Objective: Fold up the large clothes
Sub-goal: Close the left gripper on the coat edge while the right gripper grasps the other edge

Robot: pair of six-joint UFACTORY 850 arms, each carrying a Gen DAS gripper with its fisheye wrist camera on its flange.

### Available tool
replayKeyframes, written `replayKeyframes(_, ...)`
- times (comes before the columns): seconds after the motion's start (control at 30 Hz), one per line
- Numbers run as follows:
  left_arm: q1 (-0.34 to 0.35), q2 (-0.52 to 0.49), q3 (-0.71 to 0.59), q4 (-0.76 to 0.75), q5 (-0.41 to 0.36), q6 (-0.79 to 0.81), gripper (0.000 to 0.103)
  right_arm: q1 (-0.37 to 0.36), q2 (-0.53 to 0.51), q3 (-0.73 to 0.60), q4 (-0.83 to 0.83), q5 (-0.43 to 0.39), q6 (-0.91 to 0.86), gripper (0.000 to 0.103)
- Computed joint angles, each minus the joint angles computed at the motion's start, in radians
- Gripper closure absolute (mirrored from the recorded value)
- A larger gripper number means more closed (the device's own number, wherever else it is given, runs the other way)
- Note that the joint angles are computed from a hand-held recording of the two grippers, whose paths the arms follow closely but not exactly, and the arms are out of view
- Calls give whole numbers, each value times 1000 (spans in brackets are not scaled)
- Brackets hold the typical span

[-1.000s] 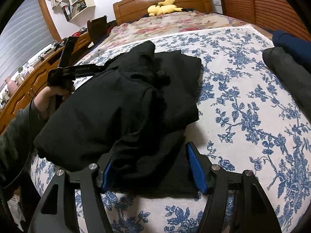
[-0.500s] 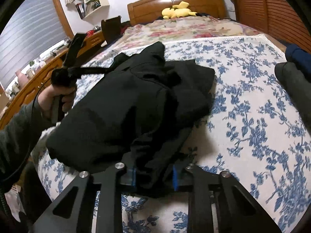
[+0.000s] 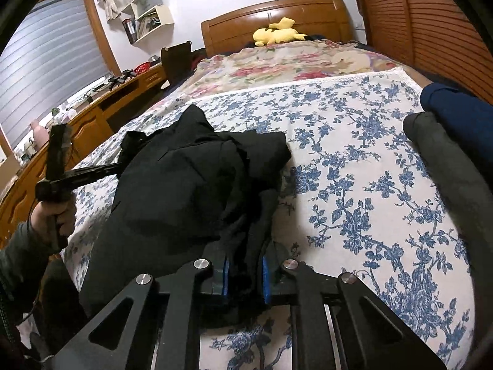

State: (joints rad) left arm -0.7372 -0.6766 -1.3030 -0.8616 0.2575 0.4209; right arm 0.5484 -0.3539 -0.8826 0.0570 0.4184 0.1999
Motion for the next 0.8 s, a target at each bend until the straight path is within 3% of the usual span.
replayKeyframes(0.17,-29,50,64,57,82,-71,94,41,35,29,161,39,-174,92)
replayKeyframes(0.43,-75,102,83,-45,157,72,95,70,84,67,226,114,-255,94)
replayKeyframes(0.63,-111,94,22,-127,188,193,95,84,166,112,350,141,-448,94)
replayKeyframes(0.8,-135,55,-83,-194,188,299,95,46,221,141,375,133,-527,94)
